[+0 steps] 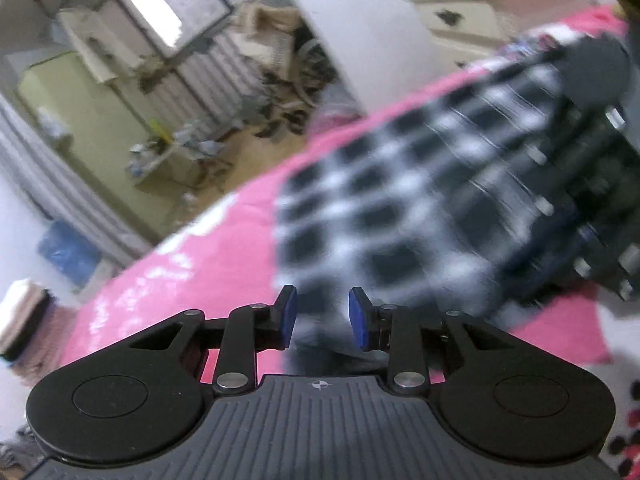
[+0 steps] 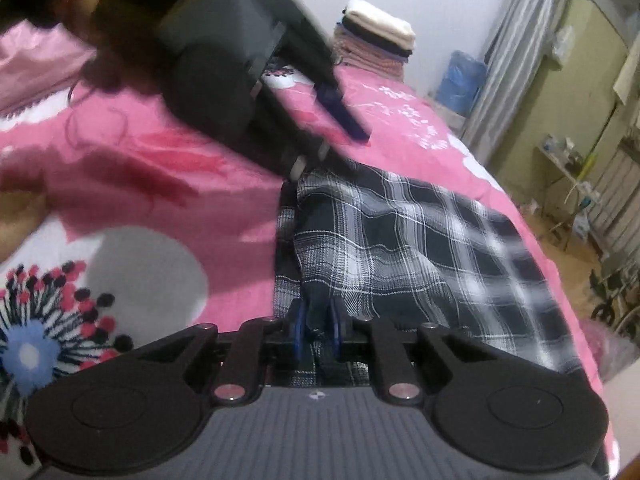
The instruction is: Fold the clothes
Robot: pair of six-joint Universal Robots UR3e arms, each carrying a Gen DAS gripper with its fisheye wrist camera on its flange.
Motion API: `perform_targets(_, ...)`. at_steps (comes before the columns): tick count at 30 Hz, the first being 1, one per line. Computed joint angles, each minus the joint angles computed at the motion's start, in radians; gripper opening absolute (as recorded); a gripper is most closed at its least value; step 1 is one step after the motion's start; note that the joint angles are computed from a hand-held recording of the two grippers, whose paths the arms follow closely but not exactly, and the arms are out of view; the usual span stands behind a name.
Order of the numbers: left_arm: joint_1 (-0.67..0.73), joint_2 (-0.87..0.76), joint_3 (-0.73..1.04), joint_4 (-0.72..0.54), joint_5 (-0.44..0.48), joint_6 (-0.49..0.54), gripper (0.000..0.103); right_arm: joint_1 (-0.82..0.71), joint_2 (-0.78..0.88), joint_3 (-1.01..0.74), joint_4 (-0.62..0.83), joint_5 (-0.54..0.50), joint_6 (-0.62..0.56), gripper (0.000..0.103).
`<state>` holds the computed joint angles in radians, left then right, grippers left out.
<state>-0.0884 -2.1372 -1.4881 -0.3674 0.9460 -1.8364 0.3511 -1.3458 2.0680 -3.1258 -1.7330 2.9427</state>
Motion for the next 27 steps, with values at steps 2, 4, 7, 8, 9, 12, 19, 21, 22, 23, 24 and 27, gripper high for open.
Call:
perform_targets(2,0.010,0.016,-0.069,0.037,0.024,0.040,0.029,-0.019,-0.036,0.012,0.010,0.035,0.021,0.014)
perform_targets(4,0.032,0.038,-0.106,0.037,0.017,0.046,0.029,-0.040,-0.074,0.023,0.016,0.068,0.052,0.014)
perform_targets(7,0.046,0.051,-0.105,-0.002,0.015,0.048,0.029,-0.066,-0.089,0.025,-0.021,0.075,0.109,0.014)
perform_targets(8,0.048,0.053,-0.104,-0.012,0.014,0.051,0.029,-0.071,-0.080,0.022,-0.034,0.068,0.122,0.014)
perform_targets(9,0.051,0.056,-0.107,-0.016,0.012,0.059,0.029,-0.075,-0.065,0.017,-0.035,0.062,0.131,0.014)
perform_targets(12,0.055,0.058,-0.111,-0.020,0.010,0.084,0.029,-0.092,-0.018,0.024,-0.014,0.106,0.157,0.016)
perform_targets(19,0.046,0.022,-0.048,-0.047,0.017,0.091,0.029,-0.130,-0.125,0.085,-0.027,0.123,0.256,0.014)
perform_targets(21,0.048,0.023,-0.047,-0.052,0.016,0.095,0.029,-0.146,-0.120,0.093,-0.009,0.134,0.273,0.015)
perform_targets(22,0.049,0.026,-0.052,-0.051,0.016,0.098,0.029,-0.145,-0.117,0.104,-0.020,0.136,0.271,0.016)
perform_targets(23,0.050,0.029,-0.057,-0.049,0.016,0.100,0.029,-0.145,-0.114,0.116,-0.032,0.138,0.270,0.016)
perform_targets(24,0.051,0.030,-0.058,-0.048,0.017,0.101,0.029,-0.144,-0.110,0.128,-0.044,0.140,0.269,0.017)
perform_targets(27,0.050,0.031,-0.058,-0.045,0.022,0.102,0.029,-0.149,-0.202,0.140,0.008,0.123,0.330,0.014)
